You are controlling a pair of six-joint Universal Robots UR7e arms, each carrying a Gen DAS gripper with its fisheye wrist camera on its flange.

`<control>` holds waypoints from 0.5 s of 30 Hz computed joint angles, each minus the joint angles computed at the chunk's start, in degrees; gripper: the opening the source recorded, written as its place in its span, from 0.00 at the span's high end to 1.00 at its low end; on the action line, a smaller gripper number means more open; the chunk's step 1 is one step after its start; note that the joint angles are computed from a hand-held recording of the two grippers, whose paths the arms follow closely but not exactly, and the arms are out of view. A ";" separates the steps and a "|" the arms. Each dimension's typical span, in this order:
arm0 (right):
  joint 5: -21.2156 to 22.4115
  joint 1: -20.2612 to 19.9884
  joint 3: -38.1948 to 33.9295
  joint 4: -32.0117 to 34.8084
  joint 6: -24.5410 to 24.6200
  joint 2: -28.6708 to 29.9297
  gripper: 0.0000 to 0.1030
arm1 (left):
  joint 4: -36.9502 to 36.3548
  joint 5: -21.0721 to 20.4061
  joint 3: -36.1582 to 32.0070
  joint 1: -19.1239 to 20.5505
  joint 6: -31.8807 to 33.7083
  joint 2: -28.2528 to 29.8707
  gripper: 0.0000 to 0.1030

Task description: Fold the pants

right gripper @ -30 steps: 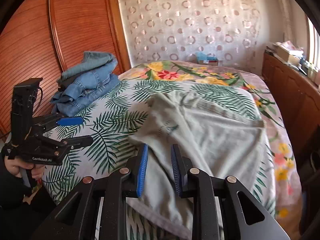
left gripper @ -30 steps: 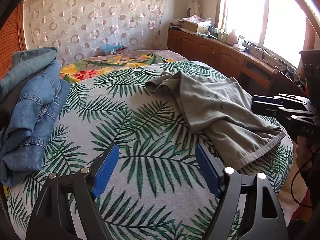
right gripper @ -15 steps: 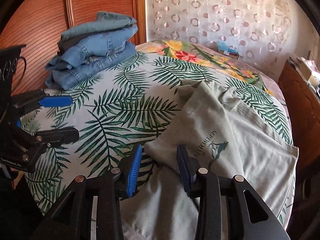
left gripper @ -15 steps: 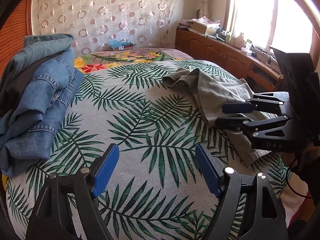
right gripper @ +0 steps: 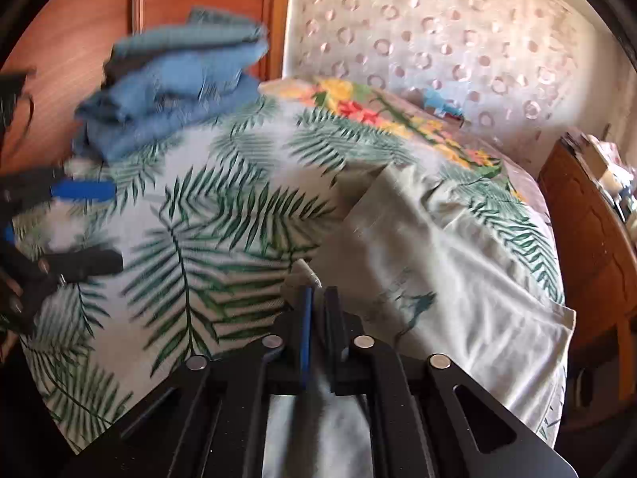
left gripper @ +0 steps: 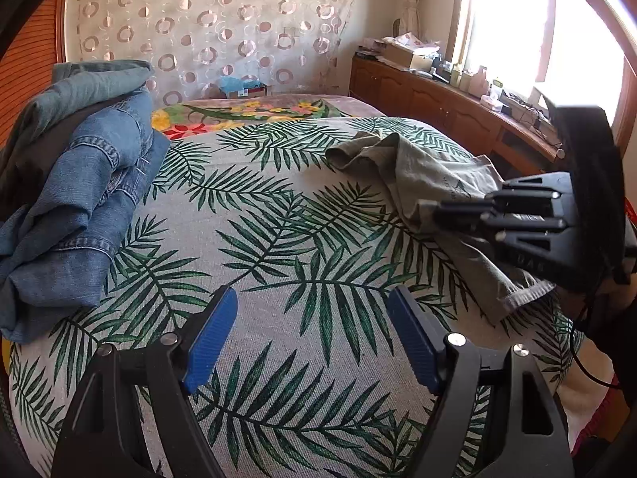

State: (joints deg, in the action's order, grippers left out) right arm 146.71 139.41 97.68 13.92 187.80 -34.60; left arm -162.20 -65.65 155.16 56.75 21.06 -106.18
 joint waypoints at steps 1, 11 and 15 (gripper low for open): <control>0.07 0.26 0.64 -1.03 -0.08 -0.78 0.96 | 0.11 0.03 0.08 -0.20 -0.04 -0.08 0.23; 7.19 2.56 5.46 -4.35 2.03 -6.78 0.96 | 0.04 0.00 0.41 -2.28 -0.84 1.04 0.23; 9.76 1.35 7.92 -4.87 3.40 -9.24 0.96 | -0.66 -0.16 0.12 -4.05 -1.78 2.66 0.23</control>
State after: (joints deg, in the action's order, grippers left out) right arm 156.47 140.76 105.60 9.05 191.20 -43.84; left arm -162.86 -65.81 155.28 52.69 19.28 -103.52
